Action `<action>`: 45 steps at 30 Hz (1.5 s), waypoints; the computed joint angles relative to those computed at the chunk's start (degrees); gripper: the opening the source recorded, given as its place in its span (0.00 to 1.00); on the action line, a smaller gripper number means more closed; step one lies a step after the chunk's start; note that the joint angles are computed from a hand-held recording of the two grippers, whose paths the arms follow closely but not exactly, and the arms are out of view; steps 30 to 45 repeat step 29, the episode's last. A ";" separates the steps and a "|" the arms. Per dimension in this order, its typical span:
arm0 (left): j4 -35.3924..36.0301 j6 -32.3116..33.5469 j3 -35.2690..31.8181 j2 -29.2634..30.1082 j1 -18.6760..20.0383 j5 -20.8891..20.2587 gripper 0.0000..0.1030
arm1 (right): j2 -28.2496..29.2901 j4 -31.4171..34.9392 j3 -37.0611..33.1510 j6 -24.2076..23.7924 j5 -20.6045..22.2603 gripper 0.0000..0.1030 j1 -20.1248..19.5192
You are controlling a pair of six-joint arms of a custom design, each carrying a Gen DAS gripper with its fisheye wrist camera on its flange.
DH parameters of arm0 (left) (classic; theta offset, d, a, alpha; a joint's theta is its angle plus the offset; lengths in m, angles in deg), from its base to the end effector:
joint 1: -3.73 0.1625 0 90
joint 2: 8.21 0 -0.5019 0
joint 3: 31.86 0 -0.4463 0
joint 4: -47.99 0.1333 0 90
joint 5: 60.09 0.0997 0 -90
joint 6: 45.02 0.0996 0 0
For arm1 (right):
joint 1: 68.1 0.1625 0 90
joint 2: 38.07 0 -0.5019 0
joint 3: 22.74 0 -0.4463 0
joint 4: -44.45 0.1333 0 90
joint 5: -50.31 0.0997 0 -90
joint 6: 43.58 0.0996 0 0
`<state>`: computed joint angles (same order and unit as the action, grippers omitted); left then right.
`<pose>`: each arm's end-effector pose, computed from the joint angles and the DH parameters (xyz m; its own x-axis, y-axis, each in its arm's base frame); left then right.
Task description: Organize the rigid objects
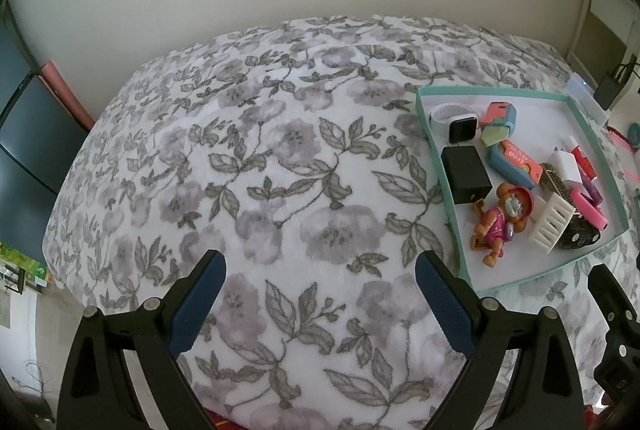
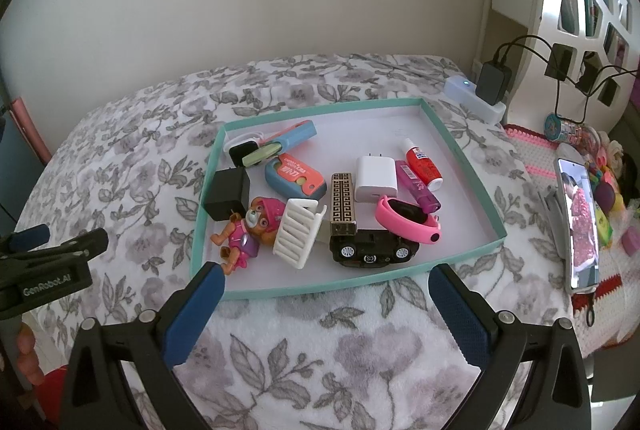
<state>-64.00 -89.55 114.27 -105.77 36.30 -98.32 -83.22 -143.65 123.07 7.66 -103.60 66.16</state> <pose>-0.1312 -0.3349 0.2257 -0.5549 0.1690 -0.8146 0.5114 0.8416 -0.1737 0.2890 -0.2337 0.0315 -0.7233 0.3478 0.5965 -0.2127 0.7097 -0.6717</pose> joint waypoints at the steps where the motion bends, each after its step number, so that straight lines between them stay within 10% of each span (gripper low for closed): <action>1: -0.10 0.04 0.05 0.06 -0.05 0.03 0.93 | 0.00 0.11 -0.10 0.06 -0.02 1.00 0.00; 45: 0.67 -1.40 0.05 -0.01 -0.43 0.54 0.93 | 0.09 -0.07 0.04 -0.21 0.43 1.00 -0.10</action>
